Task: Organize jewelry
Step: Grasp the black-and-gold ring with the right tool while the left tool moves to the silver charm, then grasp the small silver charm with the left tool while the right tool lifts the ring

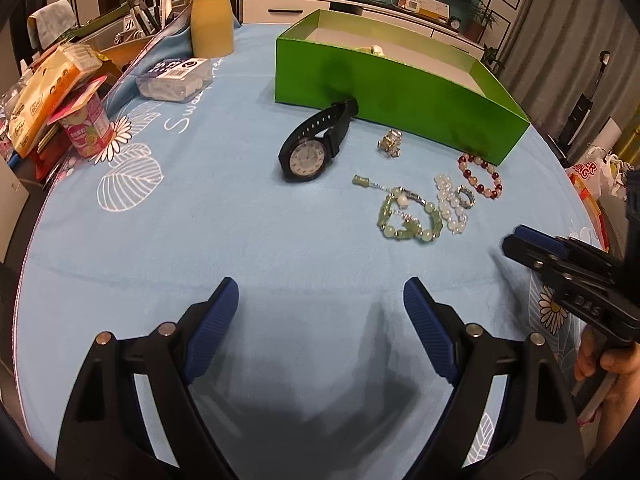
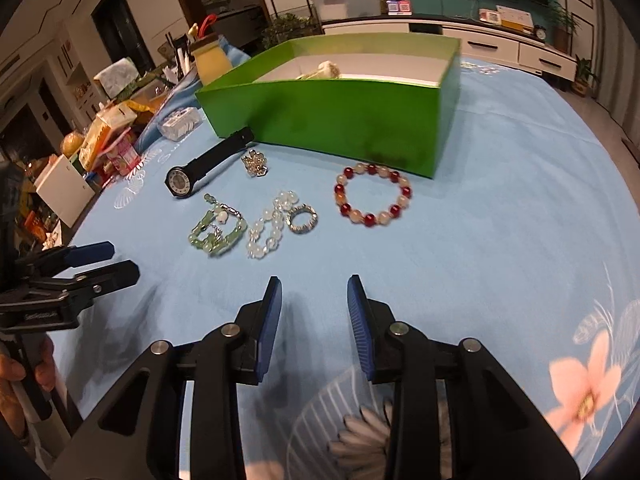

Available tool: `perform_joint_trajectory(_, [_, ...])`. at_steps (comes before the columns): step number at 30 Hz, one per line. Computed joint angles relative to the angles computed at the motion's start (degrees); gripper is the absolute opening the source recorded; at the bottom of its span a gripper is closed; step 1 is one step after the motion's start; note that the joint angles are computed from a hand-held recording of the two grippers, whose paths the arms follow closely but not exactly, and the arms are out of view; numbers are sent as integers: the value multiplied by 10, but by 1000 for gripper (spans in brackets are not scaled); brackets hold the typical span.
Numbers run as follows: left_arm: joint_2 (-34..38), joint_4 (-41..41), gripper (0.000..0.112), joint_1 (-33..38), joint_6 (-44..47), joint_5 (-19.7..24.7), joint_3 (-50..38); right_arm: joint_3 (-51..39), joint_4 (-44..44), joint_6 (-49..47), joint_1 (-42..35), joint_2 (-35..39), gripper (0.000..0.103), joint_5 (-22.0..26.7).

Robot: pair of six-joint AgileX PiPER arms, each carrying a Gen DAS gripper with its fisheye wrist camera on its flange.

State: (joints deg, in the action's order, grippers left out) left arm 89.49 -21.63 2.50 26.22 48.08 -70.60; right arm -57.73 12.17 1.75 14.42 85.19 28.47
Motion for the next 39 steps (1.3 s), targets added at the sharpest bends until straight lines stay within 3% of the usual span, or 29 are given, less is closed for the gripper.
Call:
perform_joint_trajectory(5, [9, -2, 86, 0, 0, 1, -11, -50, -17, -3, 4, 48, 34, 1])
perform_joint_trajectory(15, [40, -3, 86, -13, -6, 5, -50, -121, -168, 70, 46, 109, 34, 15])
perform_joint_trajectory(17, [48, -5, 86, -21, -5, 4, -62, -124, -168, 58, 50, 112, 21, 12])
perform_joint_trajectory(21, [62, -18, 86, -38, 1, 7, -86, -114, -179, 74, 50, 104, 21, 1])
perform_joint_trajectory(31, [120, -67, 84, -73, 25, 23, -171, 10, 55, -82, -41, -24, 21, -59])
perform_joint_trajectory(39, [208, -35, 62, -109, -14, 34, -275, 41, 126, -150, -83, -65, 21, -54])
